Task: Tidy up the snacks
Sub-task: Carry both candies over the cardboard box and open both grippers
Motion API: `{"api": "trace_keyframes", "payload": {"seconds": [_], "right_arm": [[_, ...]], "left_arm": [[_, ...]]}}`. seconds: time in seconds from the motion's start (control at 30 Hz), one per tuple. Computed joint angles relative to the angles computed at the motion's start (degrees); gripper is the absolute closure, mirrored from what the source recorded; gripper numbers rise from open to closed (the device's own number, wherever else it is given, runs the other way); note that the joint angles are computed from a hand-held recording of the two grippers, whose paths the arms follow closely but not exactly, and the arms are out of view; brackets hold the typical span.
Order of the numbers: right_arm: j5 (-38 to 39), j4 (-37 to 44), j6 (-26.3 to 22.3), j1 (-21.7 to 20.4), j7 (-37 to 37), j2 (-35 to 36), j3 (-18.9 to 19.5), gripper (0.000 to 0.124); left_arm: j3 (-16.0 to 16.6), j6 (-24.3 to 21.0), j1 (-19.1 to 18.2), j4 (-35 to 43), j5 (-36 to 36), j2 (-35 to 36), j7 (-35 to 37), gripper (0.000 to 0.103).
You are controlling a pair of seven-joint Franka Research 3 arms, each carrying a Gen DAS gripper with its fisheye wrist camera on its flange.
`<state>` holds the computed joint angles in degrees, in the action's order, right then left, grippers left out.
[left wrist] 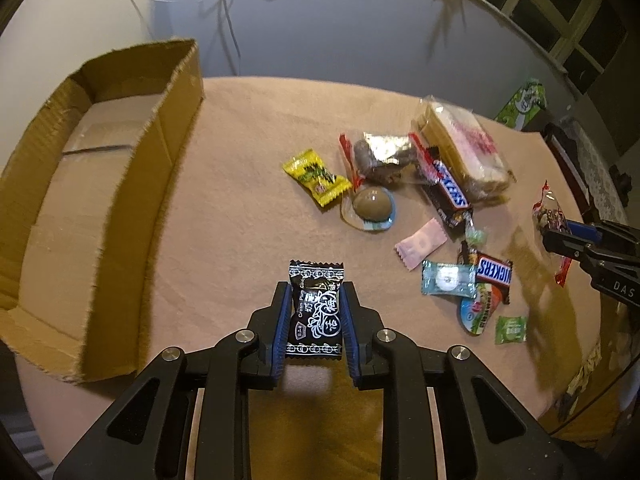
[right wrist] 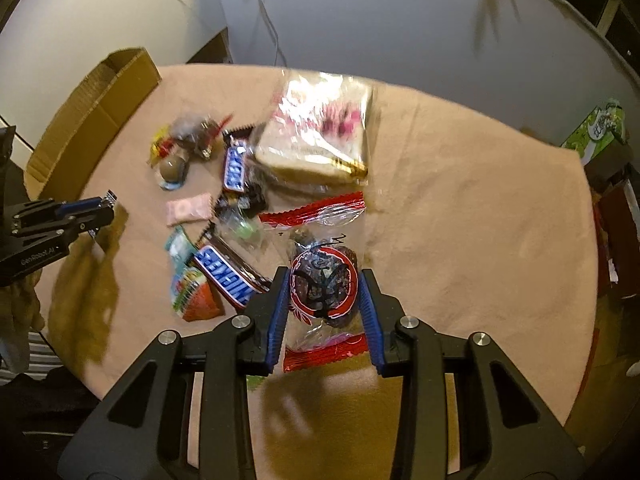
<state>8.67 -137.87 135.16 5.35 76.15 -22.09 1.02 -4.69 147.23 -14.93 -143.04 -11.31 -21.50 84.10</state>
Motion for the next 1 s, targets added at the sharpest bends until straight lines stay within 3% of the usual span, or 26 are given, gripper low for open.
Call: {"api": "trace_keyframes", "payload": {"seconds": [0.37,1.0], "right_arm": [[3.75,5.77,0.8,4.06,-2.78,1.72,1.02,0.089],[6.33,20.5,1.42,12.76,-7.54,15.13,5.1,0.089]], "left_arm": [[1.51,1.51,2.61,-1.16,1.74,-4.67,-2.0,0.081],[4.06,1.71,9.18,-4.63,8.76,-10.55,-8.74,0.081]]}}
